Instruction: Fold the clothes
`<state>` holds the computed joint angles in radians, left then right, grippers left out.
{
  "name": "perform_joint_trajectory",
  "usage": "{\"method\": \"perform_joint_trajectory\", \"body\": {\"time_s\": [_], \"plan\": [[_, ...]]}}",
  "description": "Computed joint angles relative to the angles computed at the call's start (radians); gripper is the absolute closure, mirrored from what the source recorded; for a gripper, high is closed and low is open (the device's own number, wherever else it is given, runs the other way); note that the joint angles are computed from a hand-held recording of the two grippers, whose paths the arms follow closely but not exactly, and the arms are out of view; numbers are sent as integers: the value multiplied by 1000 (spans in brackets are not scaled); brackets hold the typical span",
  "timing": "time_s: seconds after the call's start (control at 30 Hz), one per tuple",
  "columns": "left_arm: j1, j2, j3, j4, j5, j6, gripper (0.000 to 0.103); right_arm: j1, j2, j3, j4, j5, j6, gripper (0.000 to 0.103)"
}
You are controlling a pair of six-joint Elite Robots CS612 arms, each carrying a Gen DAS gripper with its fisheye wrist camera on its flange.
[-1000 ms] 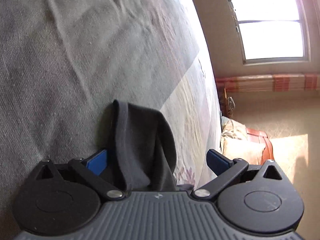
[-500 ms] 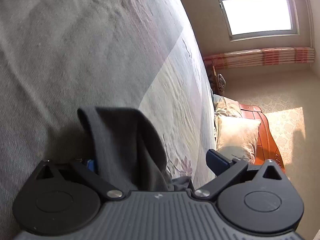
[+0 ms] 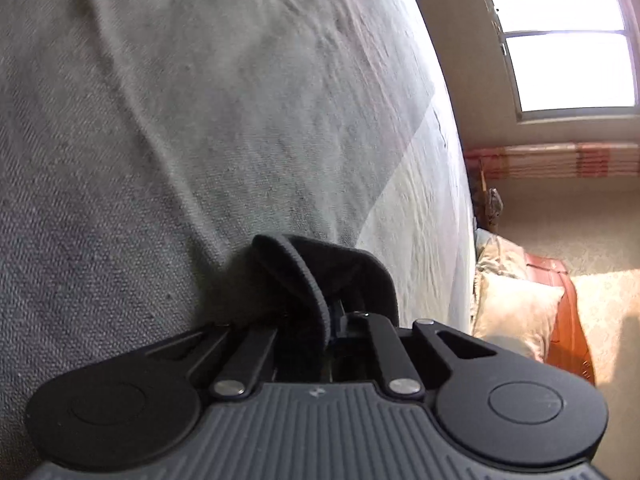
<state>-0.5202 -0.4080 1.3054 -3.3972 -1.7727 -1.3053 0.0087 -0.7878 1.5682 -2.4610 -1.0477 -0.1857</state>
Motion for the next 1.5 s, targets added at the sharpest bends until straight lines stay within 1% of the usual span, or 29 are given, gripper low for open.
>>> {"method": "perform_joint_trajectory", "body": {"time_s": [0.03,0.13,0.2,0.27,0.3,0.4,0.47,0.57,0.67,0.73,0.8,0.87,0.9,1.0,1.03,1.07,1.17,1.2,1.23,1.3,1.37,1.47,1.5], "plan": [[4,-12,-5,47,-6,49,98,0,-3,2,-6,-7,-5,22],[13,-42,-43,227,-11,246,98,-2,-9,10,-30,-27,-16,22],[17,-56,-86,358,2,389,98,-5,-13,17,-43,-38,-14,22],[20,-64,-130,458,30,500,98,-9,-16,23,-48,-40,-6,22],[24,-66,-148,490,38,539,98,-10,-18,26,-51,-41,-3,22],[29,-60,-224,593,81,628,98,-12,-23,34,-62,-47,-3,22],[41,-70,-228,627,91,680,98,-14,-25,38,-73,-52,-2,22],[40,-55,-297,712,139,747,100,-17,-28,43,-89,-59,6,22],[43,-33,-356,762,151,797,100,-20,-30,46,-104,-72,11,22],[42,-26,-384,802,171,845,100,-23,-32,46,-115,-82,8,22],[40,-21,-405,856,188,883,100,-26,-33,45,-126,-92,6,22],[40,-18,-413,896,226,868,99,-32,-32,39,-133,-102,10,22],[42,-20,-409,901,250,835,94,-34,-31,36,-135,-106,13,22],[52,-33,-378,872,315,731,94,-40,-27,28,-133,-113,17,22],[57,-42,-359,853,319,699,94,-41,-26,25,-130,-114,17,22],[63,-50,-341,832,302,670,94,-41,-25,24,-126,-115,16,22],[70,-82,-263,771,227,604,84,-41,-23,21,-115,-104,10,22],[70,-91,-237,756,191,572,78,-39,-21,20,-110,-100,8,22],[71,-98,-212,740,154,539,75,-38,-19,18,-105,-96,6,22],[69,-106,-150,676,78,445,75,-35,-16,13,-97,-88,3,22],[64,-105,-107,620,37,349,75,-32,-13,9,-88,-80,0,22],[58,-94,-47,448,49,213,74,-32,-12,4,-85,-75,-18,22],[60,-87,-41,405,47,167,74,-33,-11,2,-84,-73,-24,22]]}}
